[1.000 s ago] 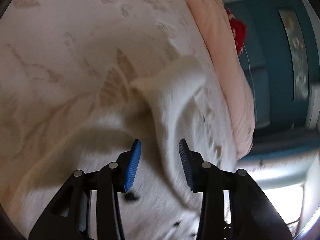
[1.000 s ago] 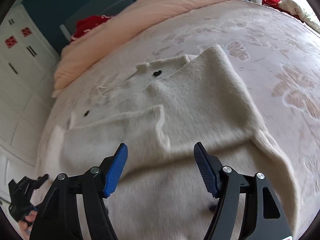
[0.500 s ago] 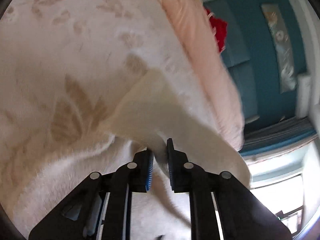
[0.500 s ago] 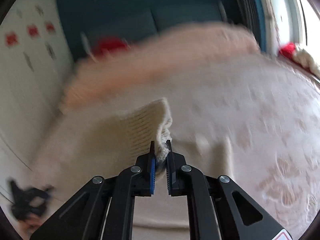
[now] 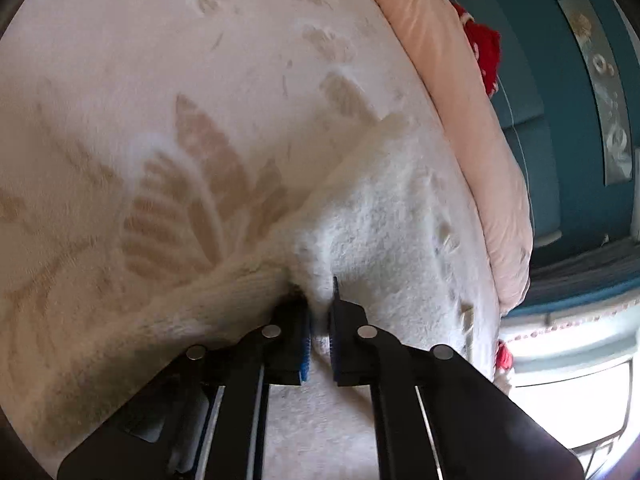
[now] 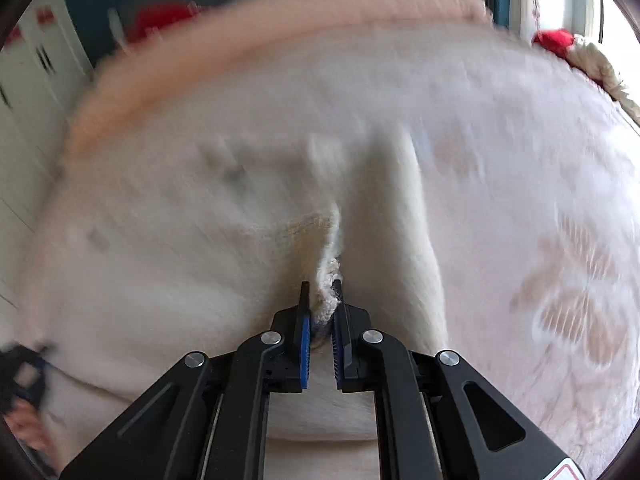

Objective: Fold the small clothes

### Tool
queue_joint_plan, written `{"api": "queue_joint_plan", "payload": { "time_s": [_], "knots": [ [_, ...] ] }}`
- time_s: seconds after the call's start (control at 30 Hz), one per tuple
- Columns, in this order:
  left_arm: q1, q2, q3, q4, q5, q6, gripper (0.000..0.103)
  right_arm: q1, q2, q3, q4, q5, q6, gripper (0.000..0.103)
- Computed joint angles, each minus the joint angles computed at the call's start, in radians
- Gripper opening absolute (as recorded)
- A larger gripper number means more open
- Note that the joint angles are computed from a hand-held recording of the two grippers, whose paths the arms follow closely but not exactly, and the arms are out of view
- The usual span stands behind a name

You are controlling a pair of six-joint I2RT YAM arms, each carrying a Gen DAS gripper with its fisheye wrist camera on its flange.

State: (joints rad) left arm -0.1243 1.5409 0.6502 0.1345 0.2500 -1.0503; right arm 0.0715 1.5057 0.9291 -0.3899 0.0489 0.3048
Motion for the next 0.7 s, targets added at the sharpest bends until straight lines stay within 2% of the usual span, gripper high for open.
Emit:
{"api": "queue_joint_plan", "payload": {
  "time_s": [0.1, 0.17, 0.27, 0.37, 0.43, 0.5, 0.53, 0.57, 0.6, 0.67, 0.7],
  "knots": [
    [-0.014, -0.014, 0.019, -0.051, -0.035, 0.083, 0.006, -0.003, -0.072, -0.029, 0.028, -0.052, 0.036, 0.008],
    [-0.011, -0.009, 0.021, -0.048, -0.031, 0.088, 0.006, -0.005, -0.118, -0.063, 0.071, -0.062, 0.036, 0.008],
    [-0.025, -0.012, 0.033, -0.07, -0.06, 0.104, 0.006, -0.02, -0.012, -0.026, 0.03, -0.063, 0.016, 0.008],
    [-0.045, -0.039, 0.058, -0.131, -0.088, 0.138, 0.01, -0.02, -0.077, -0.026, -0.002, -0.096, 0.069, 0.012],
    [-0.054, -0.109, 0.056, -0.209, -0.112, 0.179, 0.012, -0.009, -0.207, -0.071, -0.032, -0.085, 0.084, 0.014],
    [-0.059, -0.232, 0.031, -0.313, -0.12, 0.241, 0.014, 0.013, -0.382, -0.131, -0.112, -0.053, 0.069, 0.027],
    [-0.059, -0.294, 0.015, -0.375, -0.13, 0.273, 0.015, 0.021, -0.467, -0.165, -0.158, -0.043, 0.066, 0.04],
    [-0.054, -0.394, -0.021, -0.447, -0.134, 0.309, 0.02, 0.025, -0.559, -0.199, -0.213, -0.037, 0.064, 0.047],
    [-0.044, -0.471, -0.049, -0.504, -0.132, 0.332, 0.027, 0.03, -0.684, -0.24, -0.308, -0.028, 0.067, 0.047],
    [-0.041, -0.644, -0.094, -0.663, -0.154, 0.371, 0.034, 0.045, -0.886, -0.3, -0.475, -0.017, 0.071, 0.047],
    [-0.049, -0.755, -0.118, -0.774, -0.179, 0.391, 0.035, 0.086, -1.008, -0.322, -0.61, 0.021, 0.1, 0.048]
  ]
}}
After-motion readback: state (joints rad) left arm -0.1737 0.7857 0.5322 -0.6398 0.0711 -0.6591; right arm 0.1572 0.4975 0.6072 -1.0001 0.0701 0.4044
